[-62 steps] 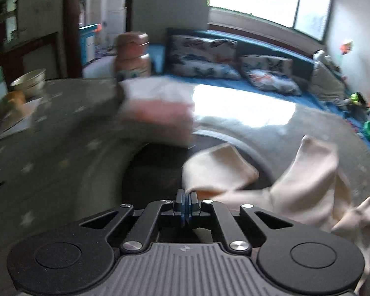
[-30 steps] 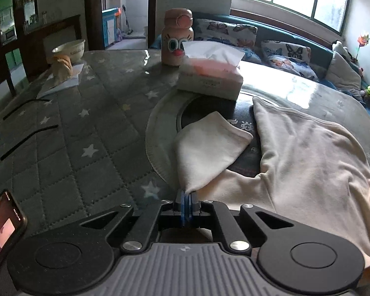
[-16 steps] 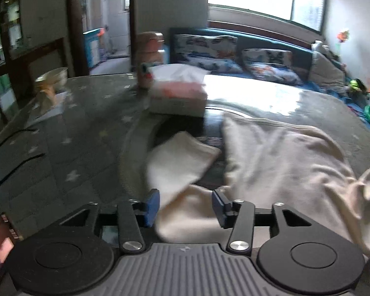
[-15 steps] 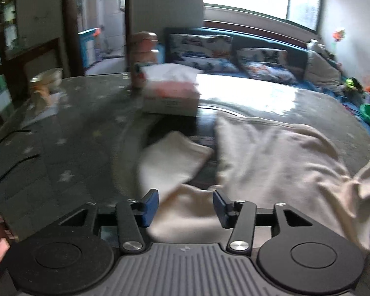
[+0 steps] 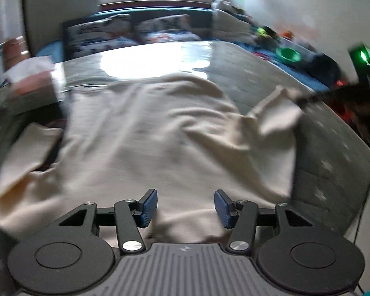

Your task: Fold clothes

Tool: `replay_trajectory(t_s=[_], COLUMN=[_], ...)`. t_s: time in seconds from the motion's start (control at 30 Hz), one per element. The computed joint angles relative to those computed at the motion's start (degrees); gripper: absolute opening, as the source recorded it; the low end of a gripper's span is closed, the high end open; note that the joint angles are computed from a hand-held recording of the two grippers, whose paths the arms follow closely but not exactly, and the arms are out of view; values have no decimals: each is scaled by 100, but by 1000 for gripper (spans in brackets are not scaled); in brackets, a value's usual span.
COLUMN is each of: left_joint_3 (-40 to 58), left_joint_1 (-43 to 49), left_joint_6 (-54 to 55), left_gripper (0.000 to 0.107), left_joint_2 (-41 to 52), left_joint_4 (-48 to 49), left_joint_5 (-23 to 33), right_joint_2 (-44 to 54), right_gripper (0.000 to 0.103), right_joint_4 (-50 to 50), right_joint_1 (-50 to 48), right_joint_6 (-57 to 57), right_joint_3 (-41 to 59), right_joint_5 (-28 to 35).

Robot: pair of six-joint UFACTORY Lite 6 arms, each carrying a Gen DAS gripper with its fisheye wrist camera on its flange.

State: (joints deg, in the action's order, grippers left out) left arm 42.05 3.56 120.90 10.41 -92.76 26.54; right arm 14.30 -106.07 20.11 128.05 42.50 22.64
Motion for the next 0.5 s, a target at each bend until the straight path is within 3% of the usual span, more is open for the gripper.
replay_trajectory(t_s=[0.27, 0.5], left_joint_3=[-341, -59], left_joint_1=[-258, -31], left_joint_6=[540, 21], left_gripper=[56, 60], left_joint_2=[-74, 146], left_joint_4=[52, 814], left_joint_5=[303, 694], right_joint_2=[-809, -898], right_gripper=[8, 17], right_joint_4=[2384, 2460], right_joint_1=[968, 629], right_joint_6=[-2274, -2271], right_joint_3=[-425, -541], right_joint_5=[1665, 1201])
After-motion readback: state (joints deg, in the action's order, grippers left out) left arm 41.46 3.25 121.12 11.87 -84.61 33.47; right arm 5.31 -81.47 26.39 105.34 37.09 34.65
